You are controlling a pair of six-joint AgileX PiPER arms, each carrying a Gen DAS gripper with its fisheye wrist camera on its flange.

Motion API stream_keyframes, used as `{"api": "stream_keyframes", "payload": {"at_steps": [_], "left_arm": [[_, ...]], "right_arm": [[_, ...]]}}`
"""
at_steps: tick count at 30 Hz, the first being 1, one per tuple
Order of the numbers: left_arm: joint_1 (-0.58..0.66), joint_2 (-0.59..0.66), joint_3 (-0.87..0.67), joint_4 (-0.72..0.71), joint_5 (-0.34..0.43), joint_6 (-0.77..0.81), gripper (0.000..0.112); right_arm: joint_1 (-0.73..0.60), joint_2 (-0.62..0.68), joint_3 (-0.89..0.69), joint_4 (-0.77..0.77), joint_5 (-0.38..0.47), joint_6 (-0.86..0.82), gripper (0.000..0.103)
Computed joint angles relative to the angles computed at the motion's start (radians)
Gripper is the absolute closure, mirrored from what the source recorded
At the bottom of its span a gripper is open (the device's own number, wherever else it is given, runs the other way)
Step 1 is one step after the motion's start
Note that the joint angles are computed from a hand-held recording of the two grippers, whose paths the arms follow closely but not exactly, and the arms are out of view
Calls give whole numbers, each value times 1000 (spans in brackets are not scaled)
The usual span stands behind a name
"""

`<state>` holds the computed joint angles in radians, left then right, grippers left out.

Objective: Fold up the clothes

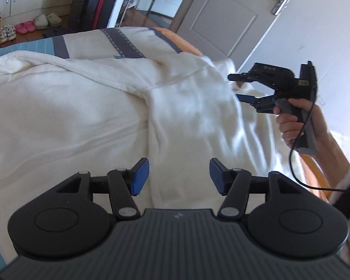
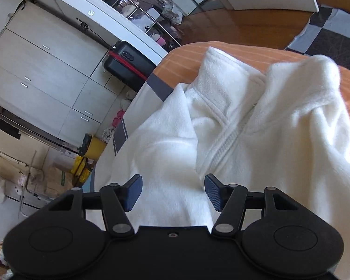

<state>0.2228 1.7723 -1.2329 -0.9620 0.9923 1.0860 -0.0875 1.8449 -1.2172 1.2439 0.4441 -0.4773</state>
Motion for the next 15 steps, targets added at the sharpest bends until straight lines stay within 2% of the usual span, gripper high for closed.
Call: {"api": "stream_keyframes", "payload": {"at_steps": [2,4,8,9,11,12,13,15], "left_arm": [[-42,90,-87,-1,-36,-51,56],[-69,186,-204,5,-33,-120,56],[-129,350,-432,14,-54,-221,55],[-141,391,-497,32,-51,-254,51],[-158,480,-630,73,-11,-341,50],[-165,528,-702,89,16,-386,49],[-167,565,-754,92,38,-420,48],[-165,616,-812,68,68,-466,49]], "right_arm": [[-20,79,-72,11,73,-22,38],[-42,157,-154,-3,146,-23,38],[-98,284,-235,211,302,-192,36],[-107,308,-251,251,339,-229,36],[-115,342,-275,321,397,-318,36],[-115,350,-273,370,416,-382,41],[-115,353,-265,430,434,-459,60],[-108,338,-262,479,421,-542,83]]}}
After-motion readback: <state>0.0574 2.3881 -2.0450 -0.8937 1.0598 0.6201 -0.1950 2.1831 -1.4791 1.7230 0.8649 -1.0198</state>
